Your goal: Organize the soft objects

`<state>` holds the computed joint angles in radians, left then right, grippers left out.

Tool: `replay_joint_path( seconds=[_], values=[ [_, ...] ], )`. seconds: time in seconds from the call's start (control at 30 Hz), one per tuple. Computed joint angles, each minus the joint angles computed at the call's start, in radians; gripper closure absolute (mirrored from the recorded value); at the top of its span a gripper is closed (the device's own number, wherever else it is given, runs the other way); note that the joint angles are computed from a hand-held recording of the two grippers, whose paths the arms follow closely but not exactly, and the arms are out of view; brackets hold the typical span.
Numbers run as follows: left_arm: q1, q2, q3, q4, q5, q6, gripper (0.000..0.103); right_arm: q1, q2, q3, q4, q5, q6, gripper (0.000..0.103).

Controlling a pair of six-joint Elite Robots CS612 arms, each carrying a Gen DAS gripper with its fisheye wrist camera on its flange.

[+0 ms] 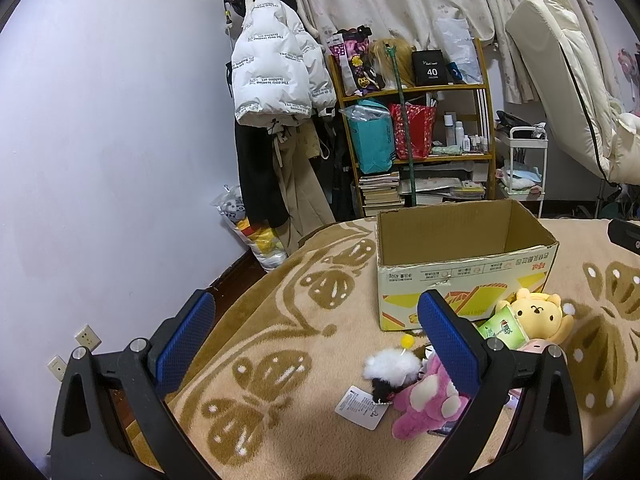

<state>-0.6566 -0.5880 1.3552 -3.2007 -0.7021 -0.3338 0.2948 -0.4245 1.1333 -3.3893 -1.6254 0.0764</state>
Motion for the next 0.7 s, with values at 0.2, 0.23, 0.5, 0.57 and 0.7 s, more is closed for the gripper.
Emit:
replay_joint_path(
  seconds=[0.2, 0.23, 0.5, 0.57, 0.7],
  values=[
    [0.0, -0.001, 0.001, -0.002, 0.0, 0.001, 0.003, 0.0, -0.002, 0.003, -0.001, -0.001, -0.002, 0.0],
    [-0.001, -0.001, 0.002, -0.001, 0.001, 0.0, 0.003, 0.0, -0.002, 0.004, -0.001, 0.0, -0.001, 0.0],
    [0.0, -0.007, 0.006, 0.011, -0.021, -0.002, 0.003, -0.002, -0.006, 0.011, 0.003, 0.007, -0.006, 0.0],
    [0.005, -0.013, 0.012, 0.017, -0.063, -0.014, 0.003, -0.003, -0.007, 0.01, 0.013, 0.016, -0.012, 0.0],
    [0.014, -0.02, 0.012, 0.045, -0.149, -0.029, 0.003, -0.001, 0.001, -0.016, 0.051, 0.019, -0.023, 0.0]
  ],
)
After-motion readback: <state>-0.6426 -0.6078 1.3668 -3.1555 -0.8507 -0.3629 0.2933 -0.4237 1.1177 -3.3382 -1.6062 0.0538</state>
